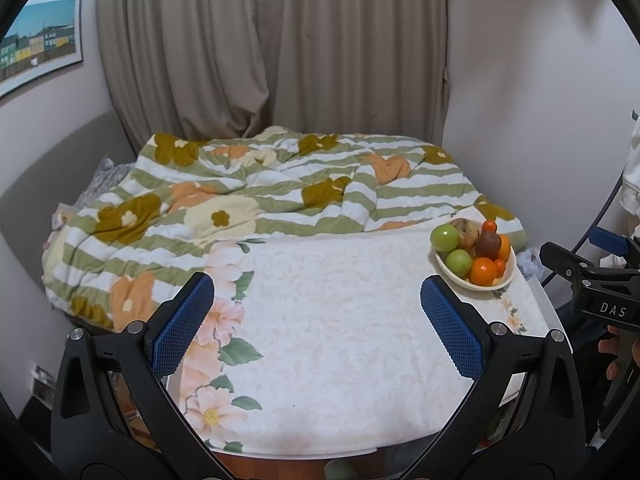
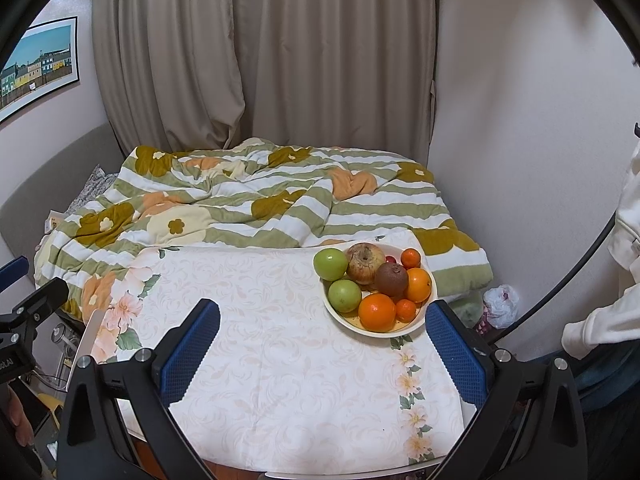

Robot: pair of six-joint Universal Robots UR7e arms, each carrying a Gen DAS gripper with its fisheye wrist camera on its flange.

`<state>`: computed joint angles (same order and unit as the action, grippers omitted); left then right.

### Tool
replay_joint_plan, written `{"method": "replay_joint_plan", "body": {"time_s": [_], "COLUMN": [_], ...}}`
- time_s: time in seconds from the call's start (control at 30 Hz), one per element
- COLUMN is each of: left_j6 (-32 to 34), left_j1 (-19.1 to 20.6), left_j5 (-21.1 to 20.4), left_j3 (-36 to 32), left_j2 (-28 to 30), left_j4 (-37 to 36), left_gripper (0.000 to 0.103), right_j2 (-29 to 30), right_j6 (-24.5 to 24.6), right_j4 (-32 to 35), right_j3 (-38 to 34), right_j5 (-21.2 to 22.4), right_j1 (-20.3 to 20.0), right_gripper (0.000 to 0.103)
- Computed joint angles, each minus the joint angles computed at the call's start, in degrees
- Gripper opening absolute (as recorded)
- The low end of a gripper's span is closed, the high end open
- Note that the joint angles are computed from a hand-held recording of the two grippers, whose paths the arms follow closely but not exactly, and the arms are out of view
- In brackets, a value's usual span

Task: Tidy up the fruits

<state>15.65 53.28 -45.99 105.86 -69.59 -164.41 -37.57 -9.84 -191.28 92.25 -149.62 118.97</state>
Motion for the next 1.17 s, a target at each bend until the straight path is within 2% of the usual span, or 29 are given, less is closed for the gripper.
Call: {"method": "replay_joint_plan", "body": {"time_s": [0.63,1.17], "left_j6": [0.8,2.3], "left_j1": [-0.4,-0.5], "left_j5": [-0.2,0.7], "left_j3": [0.1,1.0], "left_j2": [0.5,0.3], "left_j4": [-1.0,-4.8], "left_gripper": [0.103,0.103], "right_j2": [-0.1,-0.2], "right_j6": [0.1,-0.2], "right_j4": [0.2,-0.4], "right_j3": [-0.1,0.2], "right_j5": [0.0,0.2], "right_j1": [0.0,-0.1], "right_gripper": [0.102,0.102]}}
